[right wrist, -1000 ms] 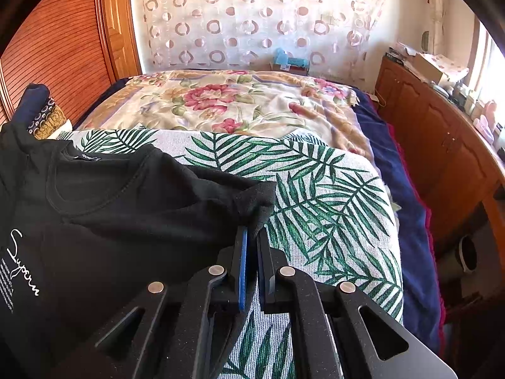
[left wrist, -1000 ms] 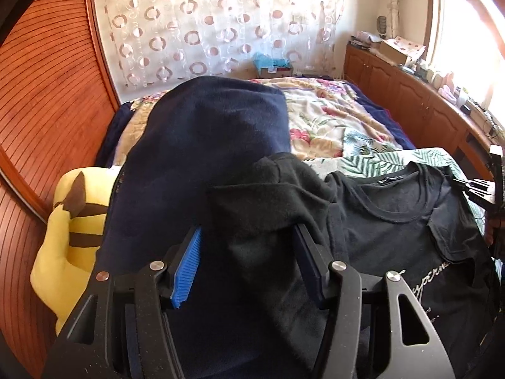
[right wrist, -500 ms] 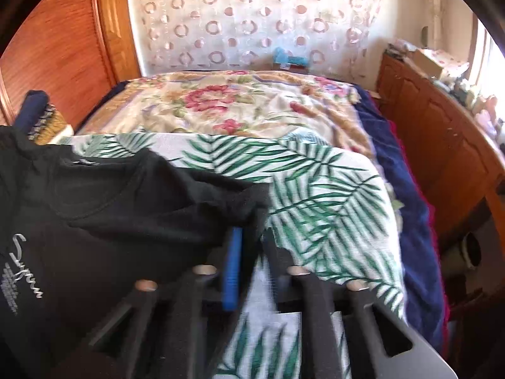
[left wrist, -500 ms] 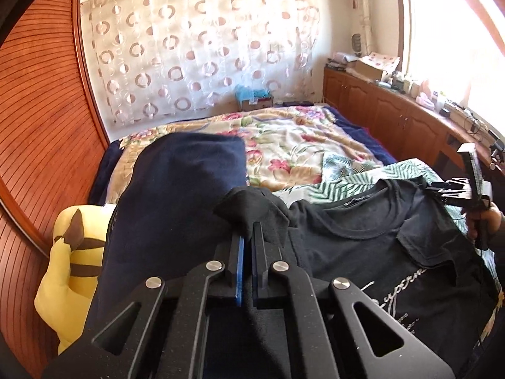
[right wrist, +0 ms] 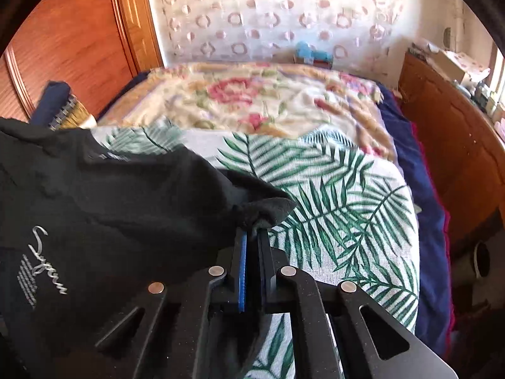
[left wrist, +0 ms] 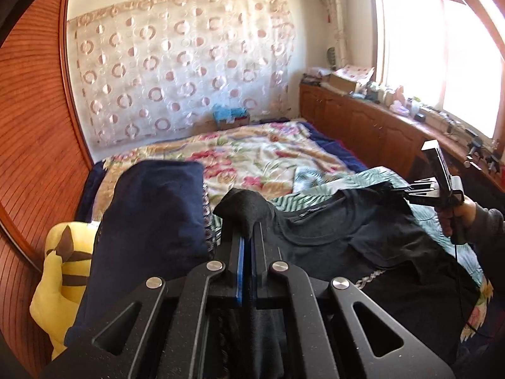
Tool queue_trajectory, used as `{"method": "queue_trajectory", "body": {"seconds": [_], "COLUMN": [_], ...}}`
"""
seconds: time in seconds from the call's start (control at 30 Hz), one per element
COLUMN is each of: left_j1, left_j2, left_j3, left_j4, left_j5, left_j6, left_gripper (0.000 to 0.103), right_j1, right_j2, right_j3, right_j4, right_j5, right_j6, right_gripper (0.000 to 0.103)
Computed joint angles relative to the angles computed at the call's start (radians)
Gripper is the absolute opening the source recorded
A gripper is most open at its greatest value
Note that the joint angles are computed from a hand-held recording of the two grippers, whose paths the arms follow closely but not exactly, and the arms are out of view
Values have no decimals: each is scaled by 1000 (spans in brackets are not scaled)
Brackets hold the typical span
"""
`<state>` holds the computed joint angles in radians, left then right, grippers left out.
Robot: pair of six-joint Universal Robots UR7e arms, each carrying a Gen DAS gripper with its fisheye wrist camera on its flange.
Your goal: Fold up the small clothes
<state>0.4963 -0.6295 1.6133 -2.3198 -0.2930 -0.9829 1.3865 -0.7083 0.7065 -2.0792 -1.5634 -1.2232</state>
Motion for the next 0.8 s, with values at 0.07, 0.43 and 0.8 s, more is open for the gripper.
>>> {"method": "queue_trajectory", "body": {"seconds": [0.07, 0.43, 0.8], "left_j1": [-25, -202, -355], "left_j2": [-5, -72, -41], "left_j3": [8, 90, 105], "left_j4": [12, 385, 781], "left_j5": [17, 59, -91], "left_j6": [-20, -460, -990], "left_gripper": [4, 4, 4], "right_j1": [-11, -118, -348], "right_j2": [-54, -386, -634], "right_j3": [54, 352, 548], "right_j4": [-12, 27, 209], "right_j5": [66, 349, 489], "right_j6": [-1, -114, -352], "right_gripper": [5, 5, 5]}}
